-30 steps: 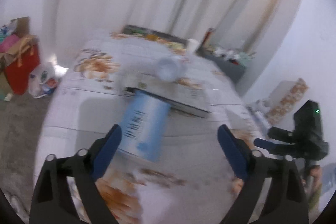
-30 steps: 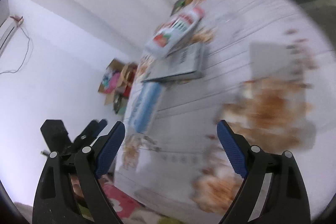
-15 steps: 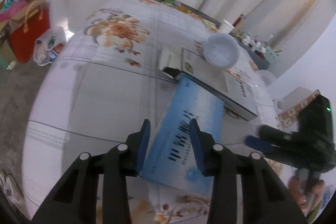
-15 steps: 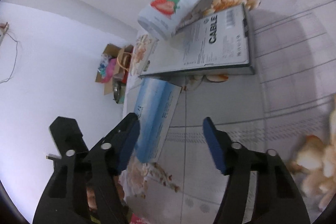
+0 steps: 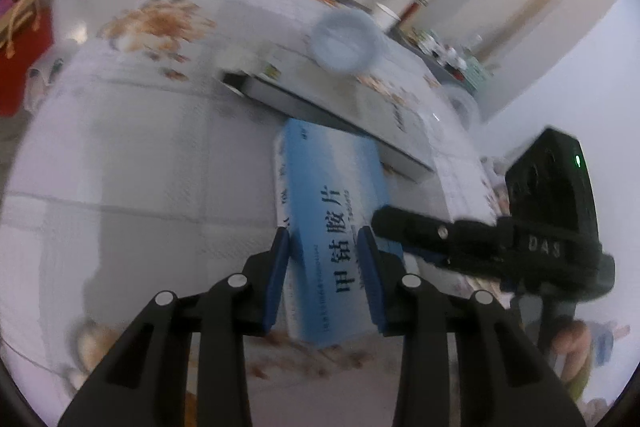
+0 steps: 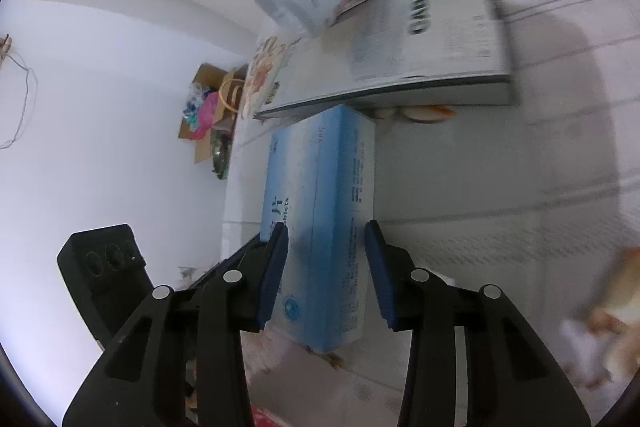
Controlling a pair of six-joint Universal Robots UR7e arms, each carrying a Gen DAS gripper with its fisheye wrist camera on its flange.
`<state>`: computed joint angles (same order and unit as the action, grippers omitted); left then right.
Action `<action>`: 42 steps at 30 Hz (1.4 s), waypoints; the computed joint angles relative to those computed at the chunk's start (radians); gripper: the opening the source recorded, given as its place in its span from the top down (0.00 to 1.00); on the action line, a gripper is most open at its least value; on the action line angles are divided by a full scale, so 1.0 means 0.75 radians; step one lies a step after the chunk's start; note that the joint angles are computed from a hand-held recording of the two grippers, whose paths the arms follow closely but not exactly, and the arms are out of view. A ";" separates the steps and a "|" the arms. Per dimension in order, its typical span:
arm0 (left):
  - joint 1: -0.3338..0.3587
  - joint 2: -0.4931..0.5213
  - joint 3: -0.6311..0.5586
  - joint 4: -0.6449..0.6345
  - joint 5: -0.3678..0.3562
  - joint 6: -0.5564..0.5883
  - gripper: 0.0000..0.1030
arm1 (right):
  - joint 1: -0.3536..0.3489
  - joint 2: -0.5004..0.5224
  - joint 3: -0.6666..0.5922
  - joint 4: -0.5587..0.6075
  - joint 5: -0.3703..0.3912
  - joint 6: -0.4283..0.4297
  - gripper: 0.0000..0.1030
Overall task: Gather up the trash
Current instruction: 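Grasp the blue Mecobalamin medicine box with the right gripper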
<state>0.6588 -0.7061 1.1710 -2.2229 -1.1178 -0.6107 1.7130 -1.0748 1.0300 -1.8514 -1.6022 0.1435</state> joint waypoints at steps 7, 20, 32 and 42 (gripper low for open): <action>-0.058 0.077 -0.019 -0.013 -0.243 0.101 0.67 | -0.040 -0.212 0.173 -0.048 -0.110 0.024 0.58; -0.084 0.063 -0.006 -0.030 -0.217 0.112 0.57 | 0.028 -0.376 0.346 -0.201 -0.378 -0.145 0.18; -0.079 0.057 -0.134 0.077 0.085 0.121 0.32 | 0.164 -0.191 0.366 -0.279 -0.887 -0.527 0.14; -0.073 0.460 -0.769 0.188 0.152 0.470 0.28 | 0.106 -0.279 0.400 -0.365 -0.864 -0.498 0.34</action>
<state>0.6042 -0.3609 0.5939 -2.0816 -1.0040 -0.2579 1.7927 -1.2839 1.3297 -2.1253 -2.2502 -0.2297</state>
